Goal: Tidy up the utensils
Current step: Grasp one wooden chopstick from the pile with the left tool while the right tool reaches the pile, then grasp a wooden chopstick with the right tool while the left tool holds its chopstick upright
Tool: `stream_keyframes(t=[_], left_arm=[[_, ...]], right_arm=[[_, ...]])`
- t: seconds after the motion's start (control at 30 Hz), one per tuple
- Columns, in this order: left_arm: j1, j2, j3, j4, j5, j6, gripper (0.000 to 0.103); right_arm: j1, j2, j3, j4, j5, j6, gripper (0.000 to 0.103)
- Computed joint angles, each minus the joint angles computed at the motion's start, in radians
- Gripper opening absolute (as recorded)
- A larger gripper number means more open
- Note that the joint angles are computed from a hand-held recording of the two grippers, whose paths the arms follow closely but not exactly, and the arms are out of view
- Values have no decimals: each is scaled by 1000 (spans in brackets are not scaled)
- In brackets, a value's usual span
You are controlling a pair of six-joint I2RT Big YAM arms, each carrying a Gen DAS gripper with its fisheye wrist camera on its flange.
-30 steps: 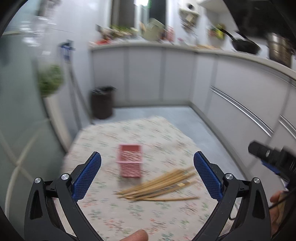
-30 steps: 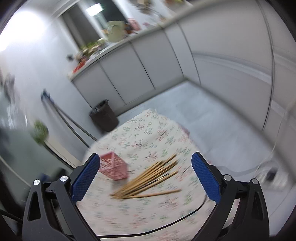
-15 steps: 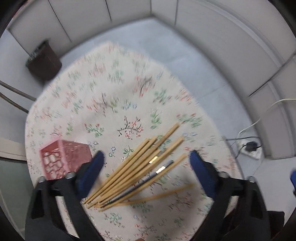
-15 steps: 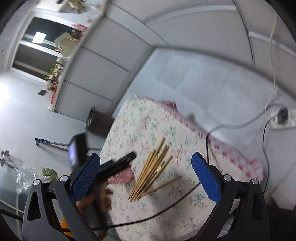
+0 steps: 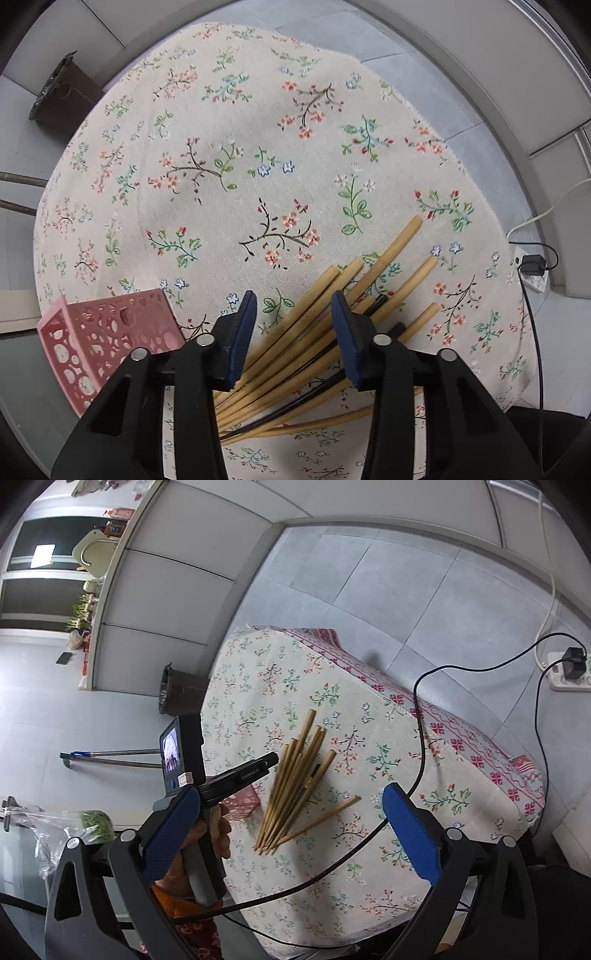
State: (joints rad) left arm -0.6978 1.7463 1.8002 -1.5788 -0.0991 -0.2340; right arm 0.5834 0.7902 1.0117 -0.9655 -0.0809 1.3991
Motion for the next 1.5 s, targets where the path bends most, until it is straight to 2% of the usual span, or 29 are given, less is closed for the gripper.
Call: stream_keyframes(t=[0.4, 0.47, 0.53, 0.57, 0.63, 0.73, 0.8, 0.87, 1.0, 1.13, 1.2, 1.27, 1.33, 1.4, 1.5], left_arm=[[46, 36, -40, 52, -4, 37, 27], [38, 22, -60, 89, -32, 46, 24], [32, 4, -85, 128, -34, 37, 17], [16, -24, -134, 166, -40, 20, 14], [-6, -64, -183, 230, -78, 15, 7], [-33, -147, -236, 282, -94, -18, 7], [-52, -215, -263, 296, -103, -24, 6], [-75, -299, -307, 313, -122, -31, 6], [-125, -481, -378, 304, -187, -66, 6], [-203, -644, -411, 255, -284, -130, 6], [-228, -671, -381, 222, -323, -150, 6], [-250, -720, -393, 214, -356, -169, 6], [-266, -755, -395, 207, -380, -183, 6], [-285, -791, -392, 198, -409, -197, 6], [-303, -833, -393, 194, -432, -227, 7]], right_arm=[[-9, 46, -14, -15, -35, -6, 96], [-16, 55, -22, -14, -59, -2, 96], [-21, 68, -32, -4, -85, 6, 96], [-18, 74, -42, 9, -96, 12, 92], [-18, 91, -53, 24, -129, 24, 79], [-16, 127, -62, 38, -182, 29, 64], [-3, 152, -53, 27, -171, 16, 52], [15, 180, -37, 12, -152, 3, 47], [39, 236, -33, 33, -181, 17, 42], [59, 317, -28, 67, -201, 120, 40], [71, 353, -16, 68, -173, 177, 40], [81, 403, 12, 45, -148, 217, 40], [85, 466, 36, 29, -170, 237, 41], [95, 516, 92, -29, -128, 264, 42], [80, 594, 166, -107, -142, 301, 41]])
